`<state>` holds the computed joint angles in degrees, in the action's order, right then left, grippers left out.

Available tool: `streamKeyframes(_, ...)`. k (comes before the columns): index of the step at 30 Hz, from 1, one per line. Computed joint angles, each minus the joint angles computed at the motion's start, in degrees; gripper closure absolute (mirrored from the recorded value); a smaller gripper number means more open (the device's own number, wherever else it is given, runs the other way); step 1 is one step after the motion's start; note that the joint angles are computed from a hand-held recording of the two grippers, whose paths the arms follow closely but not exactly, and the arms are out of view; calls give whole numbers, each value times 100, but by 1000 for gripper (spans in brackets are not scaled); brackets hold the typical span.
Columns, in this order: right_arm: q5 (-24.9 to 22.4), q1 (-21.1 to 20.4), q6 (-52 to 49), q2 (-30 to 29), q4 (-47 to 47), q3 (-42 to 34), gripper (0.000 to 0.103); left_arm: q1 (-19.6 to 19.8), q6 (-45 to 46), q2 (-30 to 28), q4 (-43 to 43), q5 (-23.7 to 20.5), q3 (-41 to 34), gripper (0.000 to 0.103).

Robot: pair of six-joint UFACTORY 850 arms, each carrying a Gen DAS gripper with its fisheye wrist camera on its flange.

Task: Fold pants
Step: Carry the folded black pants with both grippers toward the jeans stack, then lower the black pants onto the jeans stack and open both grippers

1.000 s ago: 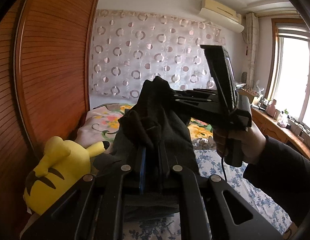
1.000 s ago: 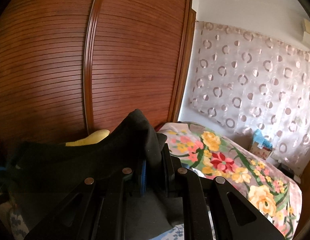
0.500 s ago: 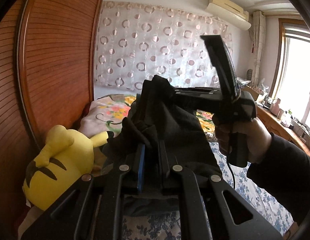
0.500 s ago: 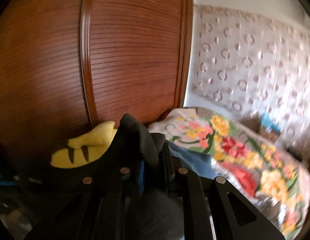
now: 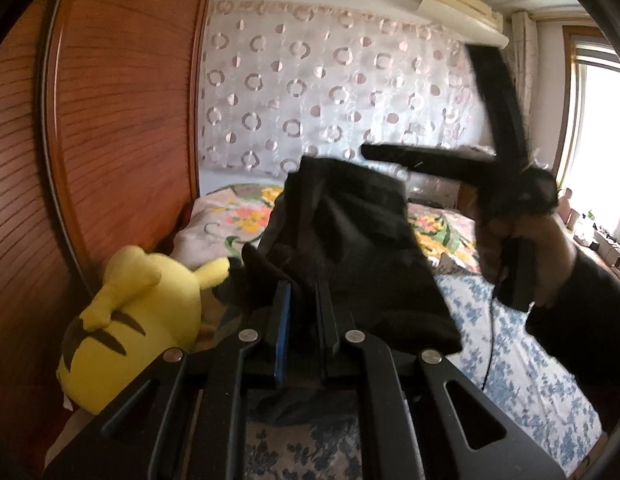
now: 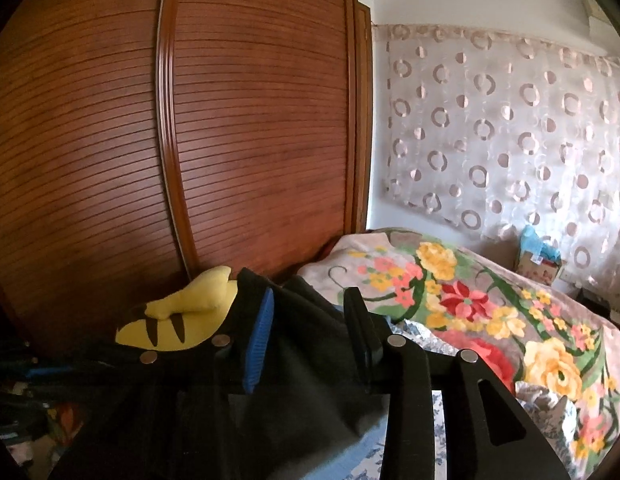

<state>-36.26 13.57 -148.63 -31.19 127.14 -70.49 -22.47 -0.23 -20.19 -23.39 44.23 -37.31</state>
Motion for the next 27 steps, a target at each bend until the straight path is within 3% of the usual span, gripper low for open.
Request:
streamKeyframes(4, -4, -72, -133, -11, 41, 110, 65, 8, 34, -143, -126, -134, -55, 92)
streamKeyframes(7, 566, 33, -460, -137, 566, -21, 65, -3, 116, -240, -240, -254, -134, 92)
streamKeyframes(11, 816, 10, 114, -391, 360, -299, 65, -48, 177, -248, -341, -298, -143, 92)
streamKeyframes(17, 750, -10, 483, -358, 168, -241, 65, -144, 393, -129, -585, -320, -85, 92)
streamKeyframes(27, 331, -87, 388, 297, 170, 625, 65, -381, 839, 194, -1071, -246, 133, 92)
